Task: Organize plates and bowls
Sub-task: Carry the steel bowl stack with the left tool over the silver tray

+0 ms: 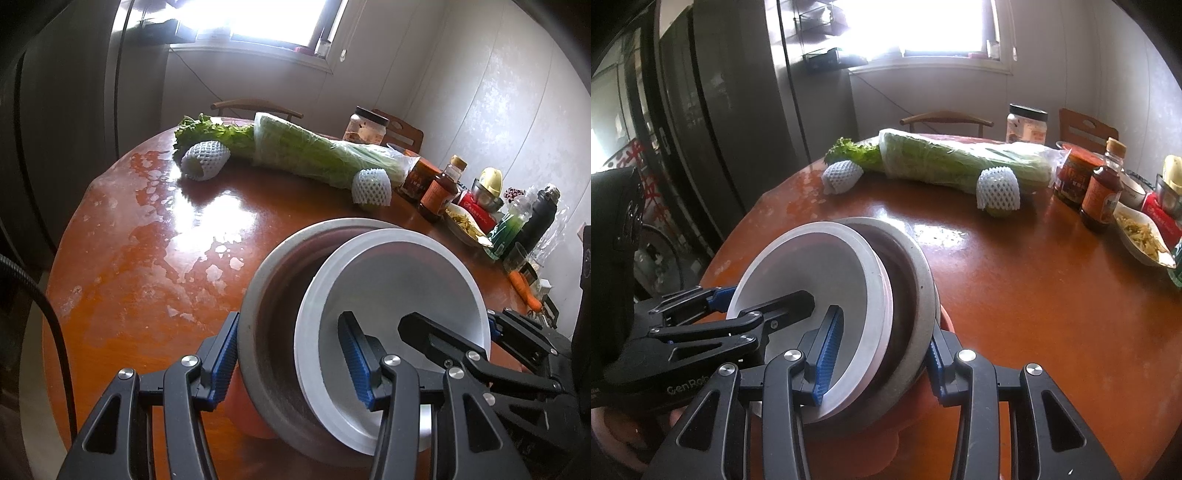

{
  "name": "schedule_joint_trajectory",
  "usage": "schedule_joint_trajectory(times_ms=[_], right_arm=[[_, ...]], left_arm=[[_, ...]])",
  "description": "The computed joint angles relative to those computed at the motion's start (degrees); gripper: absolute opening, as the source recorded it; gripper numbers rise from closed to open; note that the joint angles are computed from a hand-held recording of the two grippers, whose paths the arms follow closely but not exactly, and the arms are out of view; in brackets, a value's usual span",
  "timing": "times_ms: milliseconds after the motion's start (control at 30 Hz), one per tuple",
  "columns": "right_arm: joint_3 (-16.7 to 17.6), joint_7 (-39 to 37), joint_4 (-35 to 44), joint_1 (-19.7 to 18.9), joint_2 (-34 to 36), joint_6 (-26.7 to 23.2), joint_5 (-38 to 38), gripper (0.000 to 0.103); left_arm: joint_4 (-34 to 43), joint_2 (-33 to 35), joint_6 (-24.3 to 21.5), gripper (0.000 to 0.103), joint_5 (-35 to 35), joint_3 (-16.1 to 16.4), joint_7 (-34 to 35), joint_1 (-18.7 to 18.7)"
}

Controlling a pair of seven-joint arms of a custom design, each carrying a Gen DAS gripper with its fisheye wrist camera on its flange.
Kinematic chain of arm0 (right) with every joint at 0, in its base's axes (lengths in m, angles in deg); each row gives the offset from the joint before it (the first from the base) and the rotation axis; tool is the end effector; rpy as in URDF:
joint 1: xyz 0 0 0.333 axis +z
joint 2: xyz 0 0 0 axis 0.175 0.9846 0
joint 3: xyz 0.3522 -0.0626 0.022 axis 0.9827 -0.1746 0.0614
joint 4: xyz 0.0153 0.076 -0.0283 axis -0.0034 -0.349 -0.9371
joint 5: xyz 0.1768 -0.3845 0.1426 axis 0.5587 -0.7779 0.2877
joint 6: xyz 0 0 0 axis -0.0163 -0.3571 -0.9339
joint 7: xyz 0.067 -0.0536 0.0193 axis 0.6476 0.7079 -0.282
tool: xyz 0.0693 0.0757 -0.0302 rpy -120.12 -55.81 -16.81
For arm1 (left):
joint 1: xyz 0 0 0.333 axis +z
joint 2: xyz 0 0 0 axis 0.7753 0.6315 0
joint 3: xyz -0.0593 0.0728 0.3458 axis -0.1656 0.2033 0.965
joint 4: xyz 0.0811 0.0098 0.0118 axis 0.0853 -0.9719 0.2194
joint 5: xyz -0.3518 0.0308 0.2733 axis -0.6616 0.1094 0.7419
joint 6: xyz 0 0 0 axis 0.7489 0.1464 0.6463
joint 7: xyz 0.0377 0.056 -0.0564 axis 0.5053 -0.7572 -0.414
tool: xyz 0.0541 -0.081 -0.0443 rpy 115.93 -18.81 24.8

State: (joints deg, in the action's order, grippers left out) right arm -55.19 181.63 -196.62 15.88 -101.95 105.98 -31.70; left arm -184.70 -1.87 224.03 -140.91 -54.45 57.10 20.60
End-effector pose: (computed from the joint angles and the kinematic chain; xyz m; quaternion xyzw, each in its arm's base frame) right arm 0.4307 0.2131 0.4117 -0.7041 0.6026 -0.2059 0.3142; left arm 0.4326 -0.1471 0.4031 -0.6212 0.6855 -0.3577 0.1276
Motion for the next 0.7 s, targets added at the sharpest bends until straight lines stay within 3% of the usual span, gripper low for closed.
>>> schedule_joint_trajectory(times_ms=[433, 700], right_arm=[[3.93, 2.87, -0.31, -4.19, -0.94, -0.01, -3.78, 0.043], [5.55, 4.92, -0.61, -6.31, -1.88, -0.05, -6.26, 0.042]], left_arm=[[-1.17, -0.02, 1.33, 0.054, 3.35, -0.4, -3.22, 0.16], [-2.18, -0.47, 1.32, 0.056, 9.41, -2.73, -9.28, 2.73]])
